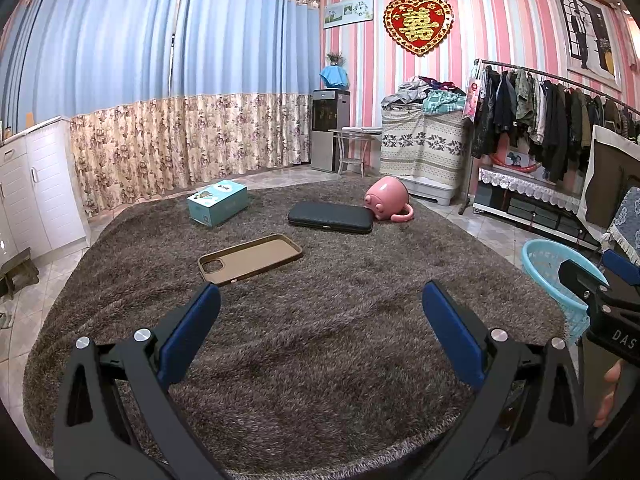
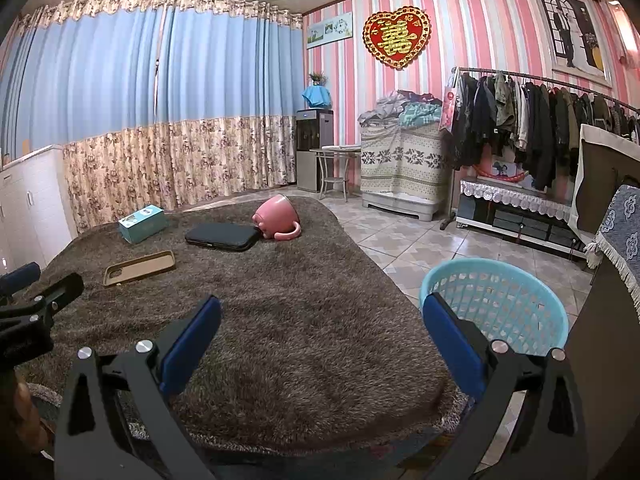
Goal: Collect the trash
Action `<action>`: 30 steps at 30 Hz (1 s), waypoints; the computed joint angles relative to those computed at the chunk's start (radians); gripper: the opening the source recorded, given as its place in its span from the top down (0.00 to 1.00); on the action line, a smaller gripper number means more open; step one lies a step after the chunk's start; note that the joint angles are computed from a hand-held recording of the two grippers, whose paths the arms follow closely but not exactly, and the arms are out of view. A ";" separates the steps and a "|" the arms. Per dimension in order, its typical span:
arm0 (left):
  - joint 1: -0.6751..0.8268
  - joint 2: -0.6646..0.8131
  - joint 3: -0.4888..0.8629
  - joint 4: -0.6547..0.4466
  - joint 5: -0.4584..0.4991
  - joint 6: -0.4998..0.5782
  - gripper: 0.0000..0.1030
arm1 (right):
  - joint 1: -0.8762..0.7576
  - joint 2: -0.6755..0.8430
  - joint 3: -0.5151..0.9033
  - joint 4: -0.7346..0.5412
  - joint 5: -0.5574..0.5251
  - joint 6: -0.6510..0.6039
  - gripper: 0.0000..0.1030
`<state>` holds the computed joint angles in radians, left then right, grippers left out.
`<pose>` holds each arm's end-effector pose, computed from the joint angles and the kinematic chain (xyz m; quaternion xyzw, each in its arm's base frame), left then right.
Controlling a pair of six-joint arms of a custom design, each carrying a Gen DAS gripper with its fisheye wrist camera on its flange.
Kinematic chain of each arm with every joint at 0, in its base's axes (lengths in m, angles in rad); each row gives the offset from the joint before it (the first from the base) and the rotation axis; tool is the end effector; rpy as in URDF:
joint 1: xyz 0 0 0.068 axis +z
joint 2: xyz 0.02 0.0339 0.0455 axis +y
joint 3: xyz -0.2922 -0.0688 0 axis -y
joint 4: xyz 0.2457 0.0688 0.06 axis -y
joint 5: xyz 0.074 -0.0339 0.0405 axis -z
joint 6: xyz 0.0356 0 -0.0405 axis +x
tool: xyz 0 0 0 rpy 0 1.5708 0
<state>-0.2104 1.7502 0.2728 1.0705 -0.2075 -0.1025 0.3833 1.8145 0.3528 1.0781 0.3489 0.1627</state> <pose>0.2507 -0.0460 0.1189 -0.0120 0.8328 0.0003 0.5535 0.2610 0.0921 0.1191 0.0066 0.8221 0.0100 0.5692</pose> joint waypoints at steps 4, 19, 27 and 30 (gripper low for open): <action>0.000 -0.002 0.000 -0.002 -0.002 -0.002 0.05 | 0.000 0.002 0.001 0.002 0.000 -0.001 0.04; 0.007 -0.003 -0.004 0.002 0.004 0.001 0.05 | 0.000 0.002 0.000 0.003 0.000 -0.001 0.04; 0.007 -0.008 0.001 -0.009 0.007 0.002 0.05 | 0.002 0.000 0.000 0.001 0.001 0.001 0.04; 0.008 -0.009 0.001 -0.010 0.008 0.002 0.05 | 0.002 0.001 -0.001 0.003 0.001 0.001 0.04</action>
<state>-0.2027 1.7412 0.2740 1.0604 -0.1998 -0.1007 0.3856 1.8152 0.3523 1.0816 0.3500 0.1636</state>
